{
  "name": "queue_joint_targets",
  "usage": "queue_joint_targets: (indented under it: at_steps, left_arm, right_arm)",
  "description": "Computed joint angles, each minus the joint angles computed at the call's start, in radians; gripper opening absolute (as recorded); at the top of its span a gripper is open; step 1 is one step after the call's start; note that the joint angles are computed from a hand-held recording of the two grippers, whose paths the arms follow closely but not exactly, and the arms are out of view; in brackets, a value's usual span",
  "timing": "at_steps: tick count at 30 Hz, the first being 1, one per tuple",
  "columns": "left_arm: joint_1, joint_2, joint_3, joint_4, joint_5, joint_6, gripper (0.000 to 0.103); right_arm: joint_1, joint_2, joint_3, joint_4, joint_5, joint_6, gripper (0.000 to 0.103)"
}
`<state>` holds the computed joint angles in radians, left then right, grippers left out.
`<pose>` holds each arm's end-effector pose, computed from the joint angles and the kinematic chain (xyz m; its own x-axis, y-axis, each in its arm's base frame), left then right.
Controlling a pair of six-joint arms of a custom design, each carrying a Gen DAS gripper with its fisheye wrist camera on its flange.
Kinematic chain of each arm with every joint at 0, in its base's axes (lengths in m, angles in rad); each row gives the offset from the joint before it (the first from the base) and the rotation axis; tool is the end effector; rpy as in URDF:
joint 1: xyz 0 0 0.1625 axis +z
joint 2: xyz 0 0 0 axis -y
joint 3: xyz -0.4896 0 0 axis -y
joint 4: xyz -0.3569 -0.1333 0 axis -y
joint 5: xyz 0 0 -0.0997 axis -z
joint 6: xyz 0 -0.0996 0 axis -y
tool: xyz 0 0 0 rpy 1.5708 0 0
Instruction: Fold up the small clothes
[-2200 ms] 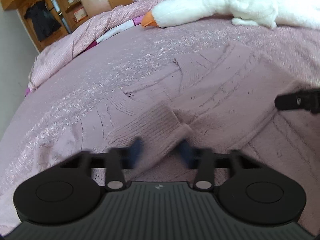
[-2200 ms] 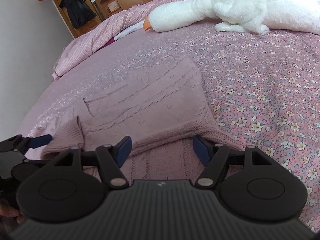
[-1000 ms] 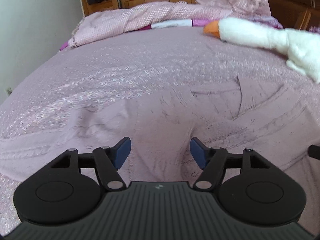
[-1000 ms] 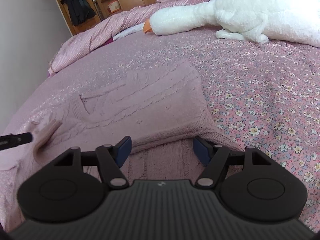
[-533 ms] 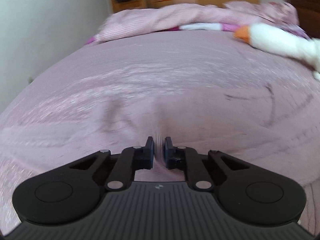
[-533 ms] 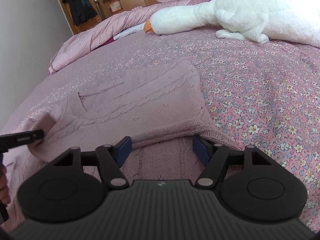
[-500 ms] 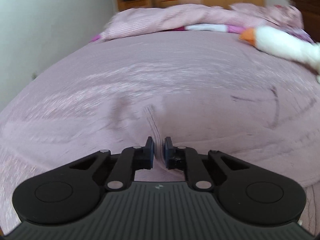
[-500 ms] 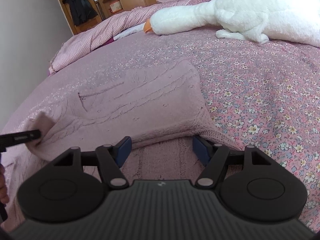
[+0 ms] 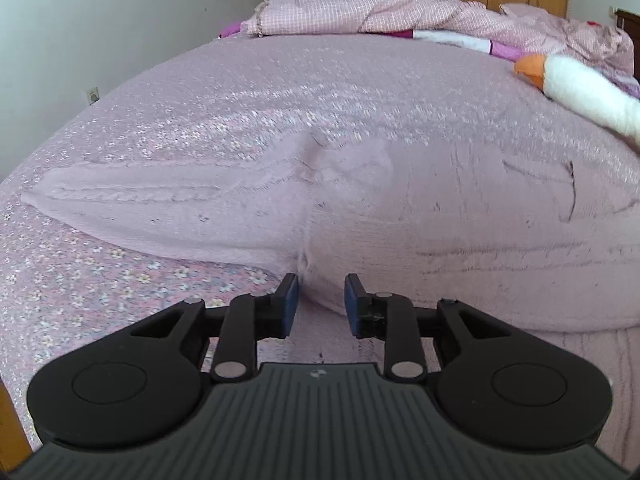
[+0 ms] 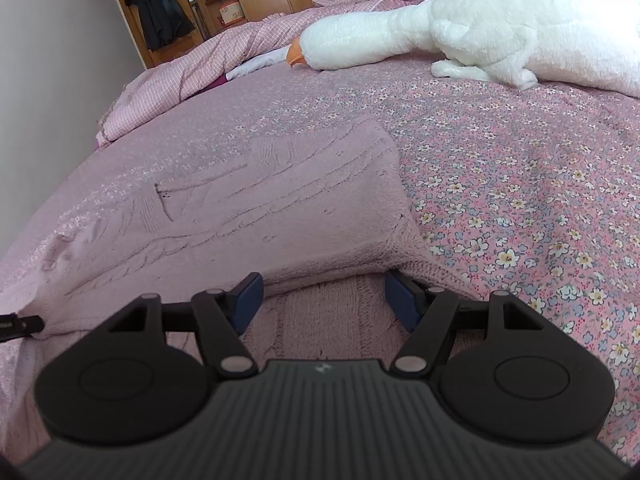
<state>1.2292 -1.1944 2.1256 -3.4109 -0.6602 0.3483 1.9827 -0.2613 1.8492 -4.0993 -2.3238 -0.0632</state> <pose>0.0314 -0.5444 0.3726 -0.6691 -0.1611 -0.7255 0.4620 0.6746 -0.5758 0.2937 -0.5094 -0.0301 -0.8731 0.1796 0.4532 -0.2917 0.5525 -0.7809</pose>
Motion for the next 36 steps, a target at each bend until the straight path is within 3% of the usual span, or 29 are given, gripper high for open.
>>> queue_joint_targets:
  at_steps: [10,17,24,33,36]
  left_arm:
    - [-0.020,-0.052,-0.040,-0.016,-0.081,0.081,0.058]
    - [0.017,-0.028,-0.121,0.078,-0.137,0.056,0.059]
    - [0.056,-0.002,-0.188,0.159,-0.151,0.029,0.060]
    - [0.099,0.021,-0.241,0.251,-0.170,-0.009,0.060]
    - [0.120,0.019,-0.265,0.332,-0.213,-0.059,0.060]
  right_arm:
    - [0.000,-0.050,0.036,0.037,0.035,0.072,0.070]
    - [-0.019,-0.099,0.030,0.074,0.090,0.051,0.070]
    - [-0.026,-0.130,-0.009,0.096,0.062,-0.052,0.070]
    - [-0.097,-0.134,-0.092,0.164,0.074,-0.139,0.070]
    - [-0.114,-0.121,-0.134,0.191,0.056,-0.171,0.070]
